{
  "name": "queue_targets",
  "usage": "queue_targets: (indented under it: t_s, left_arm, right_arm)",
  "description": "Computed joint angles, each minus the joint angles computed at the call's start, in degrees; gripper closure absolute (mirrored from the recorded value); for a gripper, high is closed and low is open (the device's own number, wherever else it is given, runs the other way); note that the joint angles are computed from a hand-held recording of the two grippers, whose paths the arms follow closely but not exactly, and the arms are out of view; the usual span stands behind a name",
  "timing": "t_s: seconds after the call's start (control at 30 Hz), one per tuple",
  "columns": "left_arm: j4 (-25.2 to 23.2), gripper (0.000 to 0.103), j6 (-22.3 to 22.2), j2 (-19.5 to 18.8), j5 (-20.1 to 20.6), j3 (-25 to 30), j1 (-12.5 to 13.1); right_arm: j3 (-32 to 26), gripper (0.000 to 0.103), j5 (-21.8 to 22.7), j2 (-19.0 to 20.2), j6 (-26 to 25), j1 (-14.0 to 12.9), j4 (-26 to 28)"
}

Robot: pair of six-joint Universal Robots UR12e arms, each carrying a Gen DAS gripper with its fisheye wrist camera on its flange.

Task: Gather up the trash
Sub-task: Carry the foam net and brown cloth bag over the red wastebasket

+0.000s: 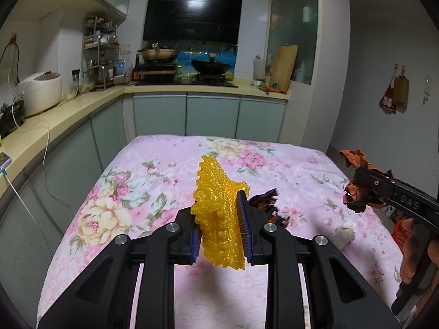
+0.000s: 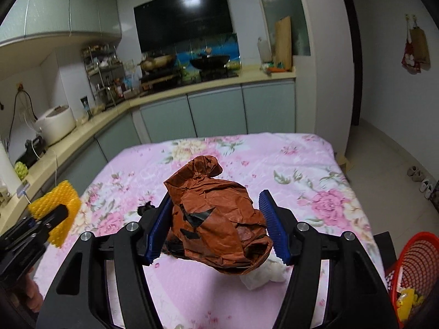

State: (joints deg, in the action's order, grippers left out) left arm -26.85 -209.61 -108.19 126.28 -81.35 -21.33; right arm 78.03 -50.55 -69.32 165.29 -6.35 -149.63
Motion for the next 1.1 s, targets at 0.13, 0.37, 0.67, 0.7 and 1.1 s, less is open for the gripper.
queue_targets:
  t_s: [0.13, 0.37, 0.67, 0.7, 1.1]
  left_arm:
    - [0.0, 0.081, 1.2, -0.8, 0.3, 1.7, -0.7]
    - [0.5, 0.081, 4.6, -2.7, 0.4, 5.1, -1.9]
    - [2.3, 0.081, 9.6, -5.3, -0.2, 9.9, -3.5]
    - [2.4, 0.081, 10.0, -5.6, -0.3, 10.5, -3.6]
    - [3.3, 0.081, 14.4, -8.7, -3.8, 15.3, -5.2]
  right_arm:
    - [1.7, 0.043, 1.4, -1.4, 0.8, -1.3, -2.0]
    - [3.0, 0.043, 2.9, -2.7, 2.6, -3.1, -3.6]
    - [4.1, 0.043, 4.2, -3.7, 5.7, -5.3, -7.1]
    - [4.2, 0.043, 4.2, -3.8, 6.0, -5.5, -7.4]
    - [4.9, 0.043, 1.5, -4.6, 9.3, -7.9, -11.4]
